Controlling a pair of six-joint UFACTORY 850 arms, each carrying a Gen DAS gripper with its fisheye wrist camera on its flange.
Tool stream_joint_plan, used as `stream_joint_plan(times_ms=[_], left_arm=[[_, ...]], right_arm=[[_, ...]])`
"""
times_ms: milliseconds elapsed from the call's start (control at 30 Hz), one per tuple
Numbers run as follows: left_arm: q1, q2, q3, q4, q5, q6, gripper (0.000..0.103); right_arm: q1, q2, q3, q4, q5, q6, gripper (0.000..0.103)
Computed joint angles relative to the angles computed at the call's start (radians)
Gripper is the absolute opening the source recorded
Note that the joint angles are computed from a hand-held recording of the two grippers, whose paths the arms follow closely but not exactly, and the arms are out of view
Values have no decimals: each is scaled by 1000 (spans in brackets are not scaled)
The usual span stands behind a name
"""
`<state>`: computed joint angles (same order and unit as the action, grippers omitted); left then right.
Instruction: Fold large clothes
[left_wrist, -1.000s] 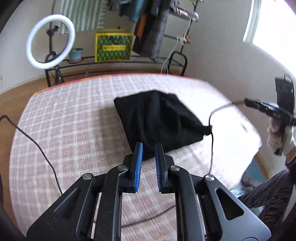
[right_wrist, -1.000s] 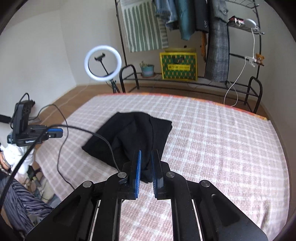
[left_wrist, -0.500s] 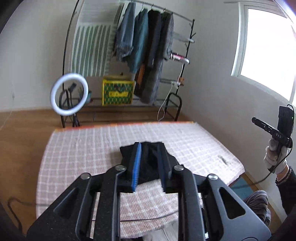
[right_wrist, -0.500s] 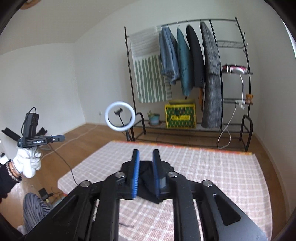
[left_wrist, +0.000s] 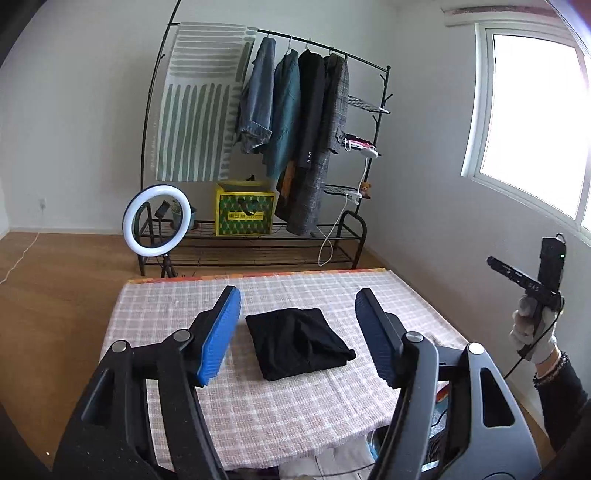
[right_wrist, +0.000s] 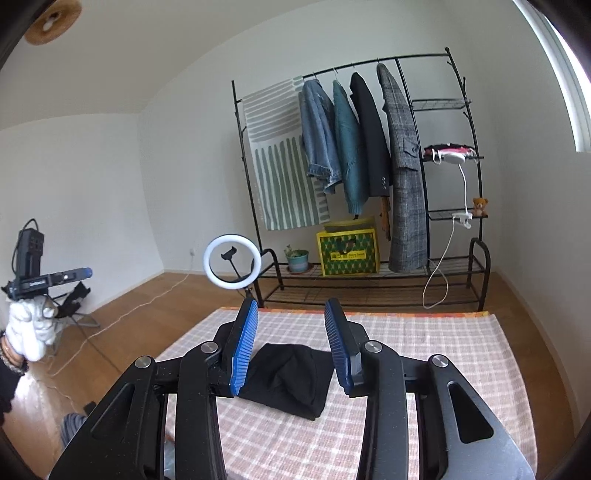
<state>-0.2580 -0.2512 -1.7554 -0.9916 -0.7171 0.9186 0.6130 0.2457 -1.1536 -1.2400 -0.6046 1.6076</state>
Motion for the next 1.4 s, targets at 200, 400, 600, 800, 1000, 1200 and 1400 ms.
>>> stream_joint_plan(times_ms=[200, 400, 600, 800, 1000, 1200, 1400], left_arm=[[-13, -98, 8, -11, -22, -95, 66], [-48, -283, -42, 0, -46, -231, 66], [-74, -421, -107, 47, -70, -393, 66], [-99, -575, -244, 117, -169, -549, 66], [-103, -719, -405, 71, -279, -713, 66], [-108, -794, -493, 61, -317, -806, 66], [-114, -810, -514, 71, -318, -810, 20]], right_arm=[[-65, -46, 53, 96, 97, 27, 37], [-122, -144, 85, 212, 206, 12, 38], [-195, -231, 100, 342, 321, -2, 47], [-236, -312, 82, 626, 419, -212, 47], [-173, -468, -69, 480, 224, -338, 47], [-141, -590, -174, 558, 145, -626, 47], [-146, -662, -235, 568, 79, -704, 47]])
